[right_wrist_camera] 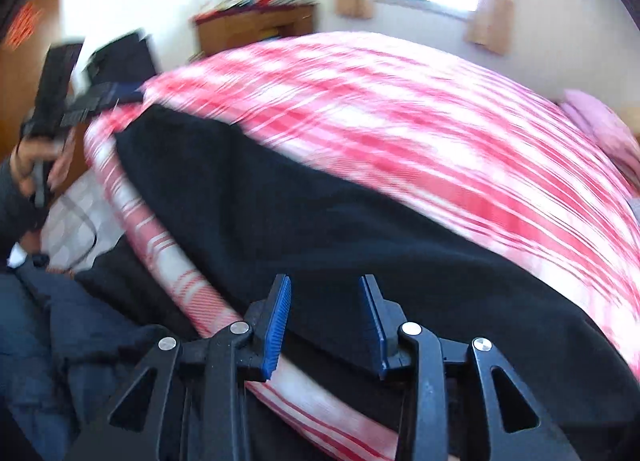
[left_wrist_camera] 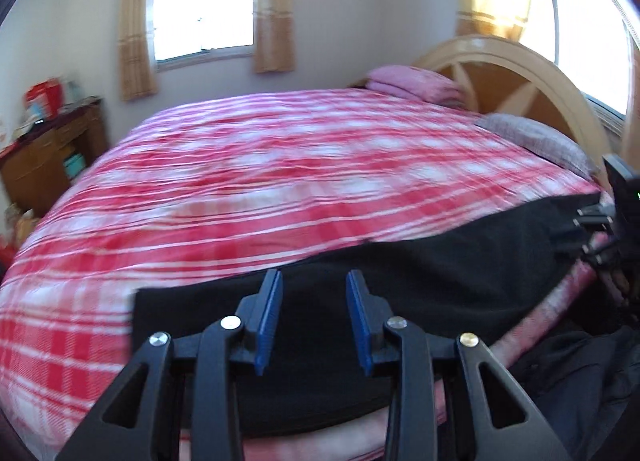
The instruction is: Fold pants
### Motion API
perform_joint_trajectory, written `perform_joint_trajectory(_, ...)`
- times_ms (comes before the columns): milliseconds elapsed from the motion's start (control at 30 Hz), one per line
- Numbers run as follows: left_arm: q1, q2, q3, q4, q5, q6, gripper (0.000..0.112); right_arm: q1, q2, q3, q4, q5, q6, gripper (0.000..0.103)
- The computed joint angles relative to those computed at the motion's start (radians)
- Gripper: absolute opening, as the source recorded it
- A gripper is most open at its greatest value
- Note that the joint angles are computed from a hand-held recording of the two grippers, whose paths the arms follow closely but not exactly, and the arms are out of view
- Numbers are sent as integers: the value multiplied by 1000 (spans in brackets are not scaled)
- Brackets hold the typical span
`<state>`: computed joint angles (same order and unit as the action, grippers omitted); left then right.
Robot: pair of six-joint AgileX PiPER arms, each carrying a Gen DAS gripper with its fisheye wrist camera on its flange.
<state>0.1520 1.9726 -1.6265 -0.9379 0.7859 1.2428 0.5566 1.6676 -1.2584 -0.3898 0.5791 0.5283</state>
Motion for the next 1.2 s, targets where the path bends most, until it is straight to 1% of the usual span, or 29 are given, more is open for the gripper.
perform_joint_trajectory(100, -88, 33, -58, 15, 85, -39, 36, -53, -132, 116, -104, 7, 163, 37)
perform_joint_trajectory(167, -144, 52, -84, 34, 103, -67, 36, -102, -232, 197, -193, 29, 301, 37)
perform_joint_trajectory(233, -204, 57, -94, 49, 115, -89, 36, -165, -329, 271, -243, 56, 411, 37)
perform_joint_trajectory(300, -259, 65, -103, 56, 132, -101, 36, -241, -402, 323, -242, 68, 464, 39)
perform_joint_trajectory(367, -313, 74, -117, 73, 142, -122, 36, -344, -458, 354, -198, 86, 470, 40)
perform_joint_trajectory(433, -369, 84, -127, 95, 147, -134, 36, -447, -490, 366, -135, 87, 456, 40)
perform_joint_trajectory(467, -394, 86, -127, 110, 144, -140, 36, -496, -507, 373, -91, 71, 425, 40)
perform_joint_trajectory(533, -442, 89, -128, 148, 146, -154, 36, -590, -544, 393, 23, 38, 327, 40)
perform_joint_trajectory(567, -462, 93, -129, 164, 147, -158, 36, -627, -555, 395, 77, 36, 273, 40)
perform_joint_trajectory(633, -495, 108, -136, 194, 145, -172, 36, -661, -567, 393, 130, 38, 232, 40)
perform_joint_trajectory(700, -519, 121, -137, 215, 145, -186, 36, -710, -576, 394, 222, 32, 151, 40)
perform_joint_trajectory(833, -549, 128, -108, 232, 108, -195, 36, -834, -577, 418, 512, -3, -96, 40)
perform_joint_trajectory(867, -552, 125, -95, 236, 97, -193, 36, -850, -574, 423, 549, -6, -128, 40)
perform_joint_trajectory(900, -555, 120, -81, 239, 87, -188, 36, -859, -569, 426, 565, -7, -139, 40)
perform_joint_trajectory(967, -564, 99, -38, 242, 43, -164, 36, -868, -557, 432, 577, -10, -131, 40)
perform_joint_trajectory(1033, -570, 79, -1, 234, 8, -136, 36, -886, -557, 435, 626, -4, -169, 40)
perform_joint_trajectory(1133, -579, 68, 23, 227, -11, -110, 36, -873, -570, 422, 601, 15, -148, 40)
perform_joint_trajectory(1200, -593, 59, 40, 231, -40, -92, 36, -854, -574, 410, 560, 33, -116, 40)
